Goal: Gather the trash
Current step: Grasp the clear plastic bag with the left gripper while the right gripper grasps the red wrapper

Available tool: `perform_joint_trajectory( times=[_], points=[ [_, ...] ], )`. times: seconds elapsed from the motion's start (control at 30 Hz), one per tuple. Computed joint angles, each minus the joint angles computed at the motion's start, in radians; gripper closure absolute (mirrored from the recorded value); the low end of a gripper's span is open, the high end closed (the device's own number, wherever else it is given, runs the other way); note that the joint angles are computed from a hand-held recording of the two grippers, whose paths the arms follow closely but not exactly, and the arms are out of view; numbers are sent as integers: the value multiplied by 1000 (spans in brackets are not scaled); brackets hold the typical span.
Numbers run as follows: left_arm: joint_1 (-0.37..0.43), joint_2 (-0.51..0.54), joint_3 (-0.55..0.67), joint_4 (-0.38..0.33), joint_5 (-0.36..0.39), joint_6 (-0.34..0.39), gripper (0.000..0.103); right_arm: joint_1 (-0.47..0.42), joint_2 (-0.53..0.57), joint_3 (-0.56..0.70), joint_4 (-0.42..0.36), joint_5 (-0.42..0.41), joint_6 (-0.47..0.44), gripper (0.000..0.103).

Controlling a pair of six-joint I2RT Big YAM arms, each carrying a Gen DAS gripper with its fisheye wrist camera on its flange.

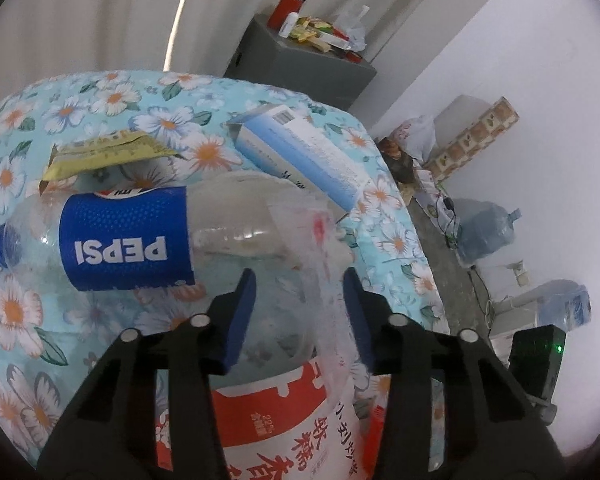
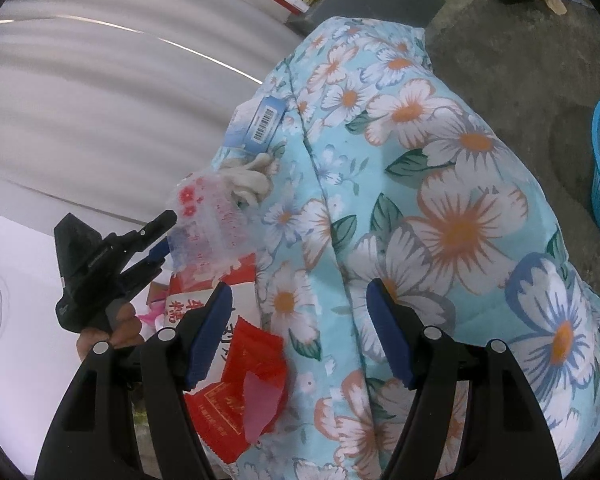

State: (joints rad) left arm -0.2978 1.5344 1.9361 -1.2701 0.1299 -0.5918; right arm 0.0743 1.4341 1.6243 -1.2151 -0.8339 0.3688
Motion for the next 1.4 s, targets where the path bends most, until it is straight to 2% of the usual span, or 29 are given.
perform_joint_trajectory(
  times=[0.13,0.2,0.27,0.4,0.53,0.67,0.8,0.97,1.1,1.23,1.3,1.4],
  points=[
    [-9,6,8,3,-3,22,77,-2,-1,-5,-1,-6,-3,35],
    [-13,8,11,4,-12,29,89,-2,-2,-6,3,-5,-2,35],
    [-15,5,9,13,-13,35,95,-4,-6,-10,7,-6,-1,35],
    [-19,-14,-2,49,4,32,100,-16,-19,-19,12,-10,-1,35],
    [-26,-48,-20,98,10,23,102,-30,-30,-15,10,-14,-1,35],
    [-34,-106,-56,178,7,2,102,-35,-36,3,5,-16,-6,35],
    [-39,-187,-106,244,-38,-13,102,-24,-29,46,-13,-13,-24,35],
    [-34,-291,-186,287,-94,-26,102,10,-31,64,-61,-32,-65,35],
    [-26,-383,-274,317,-111,-63,102,25,-61,5,-122,-35,-103,35],
    [-33,-465,-352,328,-141,-84,102,35,-95,-83,-179,-82,-122,35],
    [-42,-495,-378,331,-152,-91,102,55,-110,-115,-176,-71,-115,36],
    [-69,-534,-408,337,-187,-104,102,81,-120,-141,-142,-41,-70,41]
  ],
)
